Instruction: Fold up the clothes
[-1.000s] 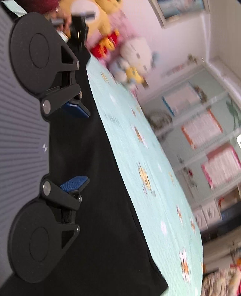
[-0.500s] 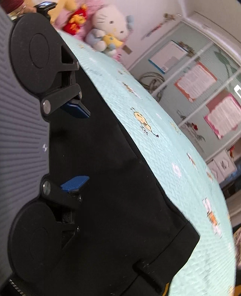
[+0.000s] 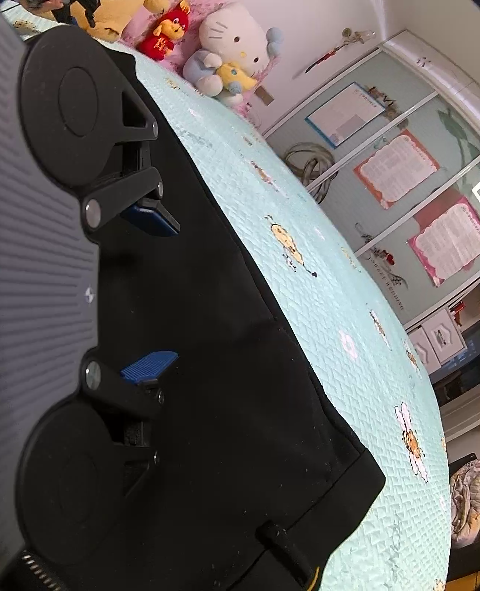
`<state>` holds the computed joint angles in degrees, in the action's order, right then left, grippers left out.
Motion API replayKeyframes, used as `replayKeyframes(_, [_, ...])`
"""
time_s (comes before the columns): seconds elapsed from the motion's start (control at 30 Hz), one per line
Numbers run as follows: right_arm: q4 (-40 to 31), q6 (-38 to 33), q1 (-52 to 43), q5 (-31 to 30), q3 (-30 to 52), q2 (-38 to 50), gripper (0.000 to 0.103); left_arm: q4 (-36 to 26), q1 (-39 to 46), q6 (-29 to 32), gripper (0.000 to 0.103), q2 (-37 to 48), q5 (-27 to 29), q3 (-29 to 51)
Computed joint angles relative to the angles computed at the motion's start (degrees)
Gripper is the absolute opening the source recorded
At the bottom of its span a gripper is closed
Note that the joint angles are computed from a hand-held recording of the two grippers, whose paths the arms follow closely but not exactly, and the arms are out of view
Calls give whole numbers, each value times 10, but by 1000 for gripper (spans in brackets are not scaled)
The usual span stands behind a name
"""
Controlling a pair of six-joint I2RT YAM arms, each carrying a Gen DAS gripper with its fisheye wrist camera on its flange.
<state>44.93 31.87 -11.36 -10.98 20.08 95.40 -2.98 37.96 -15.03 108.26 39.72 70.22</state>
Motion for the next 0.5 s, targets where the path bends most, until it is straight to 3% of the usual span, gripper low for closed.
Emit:
replayKeyframes(0.1, [-29, 1, 39, 34, -26, -69, 69, 16, -44, 72, 51, -45, 27, -56])
replayKeyframes(0.13, [-24, 5, 50, 29, -38, -87, 69, 4, -63, 105, 59, -47, 25, -59])
replayKeyframes(0.2, [-18, 12, 74, 20, -62, -124, 69, -64, -111, 185, 69, -22, -63, -31])
replayKeyframes(0.23, [-23, 16, 77, 4, -65, -130, 69, -69, -132, 204, 57, -13, -125, -29])
replayKeyframes(0.33, [-141, 12, 89, 31, -38, -144, 69, -49, -173, 213, 61, -27, -241, -58])
replayKeyframes(0.4, [-141, 7, 68, 11, -52, -149, 67, -61, -181, 187, 59, -50, -261, -70])
replayKeyframes(0.43, [-126, 3, 51, -14, -66, -156, 67, -64, -181, 176, 57, -70, -249, -84])
replayKeyframes(0.5, [-162, -7, 32, -47, -73, -200, 68, -64, -181, 173, 57, -125, -200, -130])
